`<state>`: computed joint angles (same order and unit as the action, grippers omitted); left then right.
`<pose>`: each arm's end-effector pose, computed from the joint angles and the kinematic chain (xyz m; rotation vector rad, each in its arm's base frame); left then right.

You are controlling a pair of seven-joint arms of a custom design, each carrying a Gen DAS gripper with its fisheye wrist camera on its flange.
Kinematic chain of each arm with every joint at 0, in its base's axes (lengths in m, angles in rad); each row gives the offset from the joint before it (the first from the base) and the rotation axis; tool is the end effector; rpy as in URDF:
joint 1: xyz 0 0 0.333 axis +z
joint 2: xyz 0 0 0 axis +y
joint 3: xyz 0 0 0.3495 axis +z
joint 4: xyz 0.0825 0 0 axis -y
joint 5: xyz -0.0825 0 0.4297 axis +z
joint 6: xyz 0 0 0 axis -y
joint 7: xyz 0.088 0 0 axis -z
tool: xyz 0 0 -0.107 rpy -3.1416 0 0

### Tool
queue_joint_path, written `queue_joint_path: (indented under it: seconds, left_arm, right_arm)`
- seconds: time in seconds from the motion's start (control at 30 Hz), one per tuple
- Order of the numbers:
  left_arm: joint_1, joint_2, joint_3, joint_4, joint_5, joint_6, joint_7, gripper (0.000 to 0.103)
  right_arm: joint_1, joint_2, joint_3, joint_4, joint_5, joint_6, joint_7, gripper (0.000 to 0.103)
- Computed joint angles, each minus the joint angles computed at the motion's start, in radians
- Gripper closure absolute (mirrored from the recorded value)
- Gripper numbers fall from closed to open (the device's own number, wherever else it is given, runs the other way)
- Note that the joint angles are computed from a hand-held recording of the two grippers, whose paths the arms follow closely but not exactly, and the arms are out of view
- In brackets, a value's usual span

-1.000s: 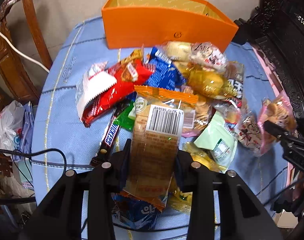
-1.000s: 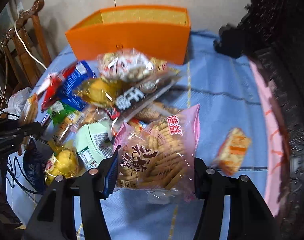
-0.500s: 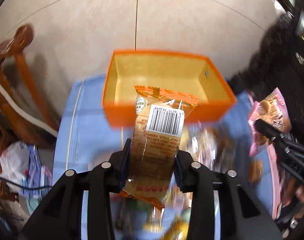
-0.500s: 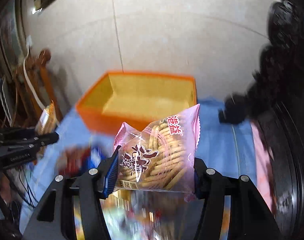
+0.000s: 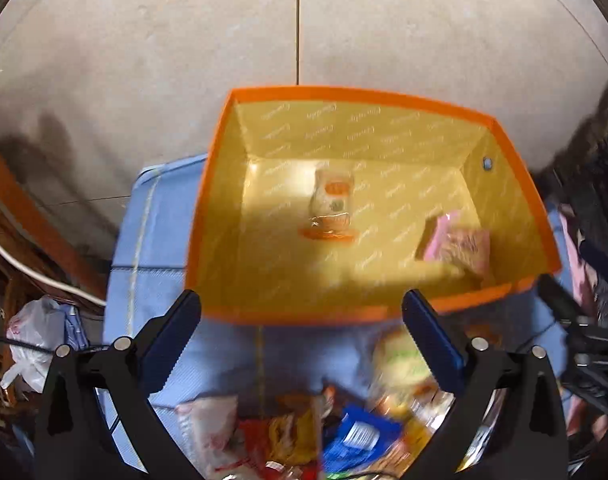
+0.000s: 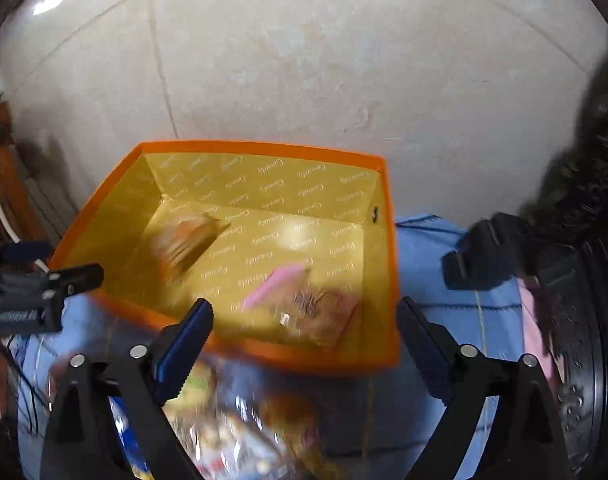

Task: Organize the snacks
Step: 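Drop bread packet into orange box with left gripper while right drops pink cookie bag in, then grasp blue chocolate bag with left gripper while right grasps clear bag of white balls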

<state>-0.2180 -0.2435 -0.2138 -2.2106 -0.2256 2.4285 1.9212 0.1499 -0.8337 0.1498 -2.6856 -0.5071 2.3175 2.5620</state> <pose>0.4977 -0.2383 0.5425 -1.2706 2.5666 -0.6215 0.3463 0.1023 0.5330 -1.4212 2.2638 -0.8575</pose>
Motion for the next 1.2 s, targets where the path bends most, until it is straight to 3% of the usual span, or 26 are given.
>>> queue_joint_path:
  seconds: [0.17, 0.37, 0.5, 0.63, 0.83, 1.13, 1.2]
  left_arm:
    - [-0.001, -0.167, 0.063, -0.151, -0.082, -0.075, 0.097, 0.004]
    - [0.050, -0.380, 0.106, -0.326, -0.095, -0.213, 0.139, 0.004]
    - [0.100, -0.521, 0.128, -0.439, -0.061, -0.304, 0.170, 0.004]
    - [0.151, -0.633, 0.135, -0.538, -0.002, -0.366, 0.226, 0.004]
    - [0.200, -0.682, 0.147, -0.593, 0.015, -0.437, 0.242, 0.004]
    - [0.185, -0.735, 0.122, -0.691, 0.049, -0.413, 0.338, 0.004]
    - [0.185, -0.757, 0.143, -0.706, 0.031, -0.401, 0.356, 0.013]
  right_arm:
    - [0.119, -0.236, 0.057, -0.113, 0.103, -0.144, 0.058, 0.004]
    - [0.306, -0.361, 0.138, -0.165, 0.252, -0.367, 0.169, 0.004]
    - [0.425, -0.375, 0.192, -0.172, 0.331, -0.422, 0.291, 0.004]
    - [0.526, -0.334, 0.207, -0.176, 0.378, -0.384, 0.380, 0.004]
    - [0.609, -0.236, 0.219, -0.140, 0.389, -0.409, 0.456, 0.004]
    - [0.648, -0.235, 0.207, -0.135, 0.390, -0.485, 0.509, 0.004]
    - [0.651, -0.251, 0.209, -0.142, 0.391, -0.521, 0.530, 0.004]
